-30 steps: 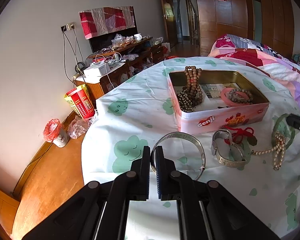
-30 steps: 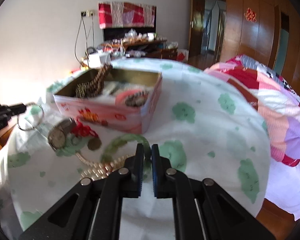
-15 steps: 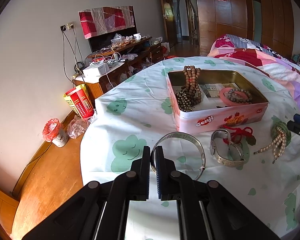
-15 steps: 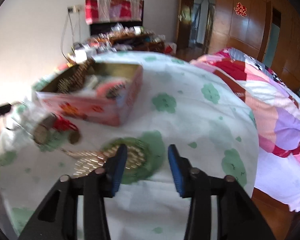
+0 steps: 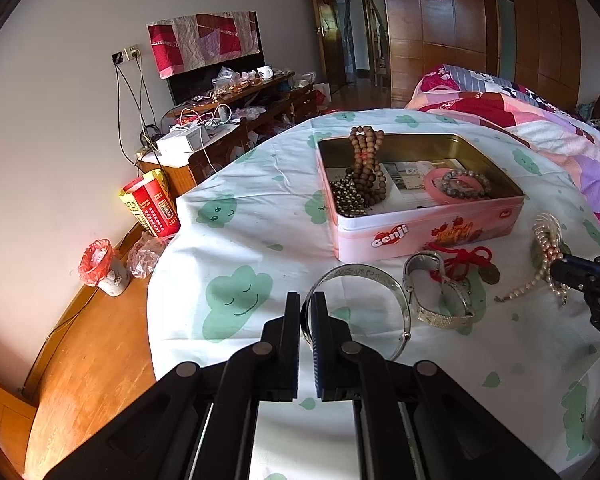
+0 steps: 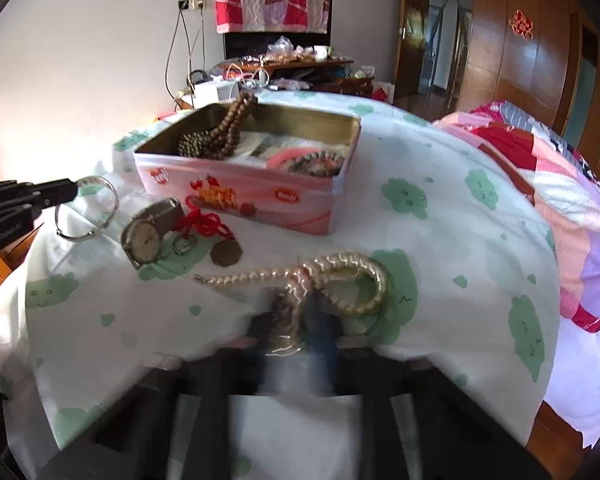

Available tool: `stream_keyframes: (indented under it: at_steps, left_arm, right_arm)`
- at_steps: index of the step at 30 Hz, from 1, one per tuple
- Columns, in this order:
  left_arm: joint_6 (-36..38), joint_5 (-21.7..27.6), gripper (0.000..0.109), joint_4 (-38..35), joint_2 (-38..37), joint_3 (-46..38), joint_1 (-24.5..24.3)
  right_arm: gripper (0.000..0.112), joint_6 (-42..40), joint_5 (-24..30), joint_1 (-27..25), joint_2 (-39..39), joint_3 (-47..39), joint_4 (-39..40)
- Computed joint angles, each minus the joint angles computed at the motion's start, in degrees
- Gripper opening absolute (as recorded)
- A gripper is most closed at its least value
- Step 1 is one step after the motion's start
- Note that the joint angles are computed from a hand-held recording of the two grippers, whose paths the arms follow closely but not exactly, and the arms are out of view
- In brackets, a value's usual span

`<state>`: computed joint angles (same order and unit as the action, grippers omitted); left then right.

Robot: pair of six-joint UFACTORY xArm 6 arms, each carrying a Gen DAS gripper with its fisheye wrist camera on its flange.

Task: Organize jewelry
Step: 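Grasp the silver bangle with the left tool while the right tool grasps the pearl necklace, then lift the silver bangle with the left tool while the right tool carries the pearls over the tin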

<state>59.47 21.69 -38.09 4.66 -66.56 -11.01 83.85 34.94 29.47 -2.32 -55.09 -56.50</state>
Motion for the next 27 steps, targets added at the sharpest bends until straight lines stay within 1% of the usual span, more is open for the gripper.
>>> stream_keyframes:
  at_steps: [5,12,18,20,23,27]
  left_arm:
    - [-0.2,0.2,0.004,-0.3,-0.1,-0.4,0.1]
    - [1.8,1.1,0.004,-2.9,-1.3,-1.3,0.3]
    - [3.2,2.7,0.004,-4.4,-1.8,-3.2,0.0]
    - [2.9,3.6,0.004,-4.3,-1.5,-4.4,-0.2]
    - [2.9,3.5,0.004,-3.9,-1.0,-5.8,-1.1]
    - [2.6,3.3,0.004,-3.1,0.1,-7.6,-2.0]
  right_arm:
    - [0.008,-0.2,0.0,0.3,-0.5,-0.1,-0.8]
    - [0.008,1.6,1.9,2.1,-2.5,-1.1,-4.3]
    - [0.008,4.9,2.0,2.7,-3.6,-1.8,-8.7]
    - [0.008,4.9,2.2,2.7,-3.3,-2.6,-9.2]
    - [0.008,4.4,1.6,2.0,-2.8,-3.5,-9.7]
    - [0.008,4.8,-0.7,0.1,-2.8,-3.8,-10.8]
